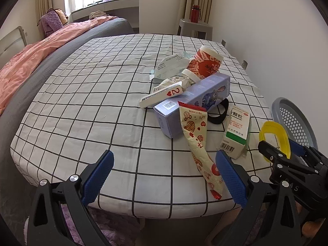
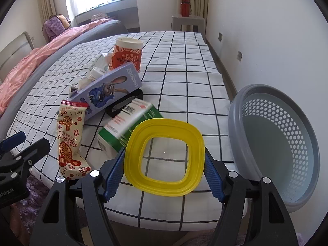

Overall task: Collect trash
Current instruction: 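Grasp the red-and-white snack wrapper with the left gripper while the right gripper holds the yellow lid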

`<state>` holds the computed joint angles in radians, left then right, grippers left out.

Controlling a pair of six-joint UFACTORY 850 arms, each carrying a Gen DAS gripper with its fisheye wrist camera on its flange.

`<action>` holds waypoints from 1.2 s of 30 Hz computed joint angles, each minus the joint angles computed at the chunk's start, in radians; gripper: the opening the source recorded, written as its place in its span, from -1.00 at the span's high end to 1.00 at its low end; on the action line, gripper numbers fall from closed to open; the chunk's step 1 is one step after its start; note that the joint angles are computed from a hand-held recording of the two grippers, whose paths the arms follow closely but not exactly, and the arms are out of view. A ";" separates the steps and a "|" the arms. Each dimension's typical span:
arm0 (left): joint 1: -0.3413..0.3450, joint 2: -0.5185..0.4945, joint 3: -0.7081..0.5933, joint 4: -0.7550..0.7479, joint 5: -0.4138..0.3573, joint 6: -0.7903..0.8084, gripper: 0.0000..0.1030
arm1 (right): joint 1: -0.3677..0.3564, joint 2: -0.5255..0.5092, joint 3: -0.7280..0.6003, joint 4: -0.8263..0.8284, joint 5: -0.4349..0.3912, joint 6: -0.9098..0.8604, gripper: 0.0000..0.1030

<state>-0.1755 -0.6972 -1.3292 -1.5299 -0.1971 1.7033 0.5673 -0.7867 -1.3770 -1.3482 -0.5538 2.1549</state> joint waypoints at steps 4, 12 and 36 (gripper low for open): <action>-0.004 -0.013 -0.014 0.117 -0.033 -0.129 -0.84 | -0.004 0.028 0.041 -0.047 0.007 0.071 -0.34; -0.026 -0.046 -0.048 0.235 -0.030 -0.281 -0.84 | -0.004 0.067 0.099 -0.131 0.017 0.183 -0.34; -0.055 -0.001 0.017 0.005 -0.005 0.040 0.56 | 0.002 0.135 0.199 -0.275 -0.007 0.360 -0.34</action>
<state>-0.2310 -0.6983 -1.3118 -1.5248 -0.2018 1.7436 0.5695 -0.6520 -1.1783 -1.6228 -0.5605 2.5152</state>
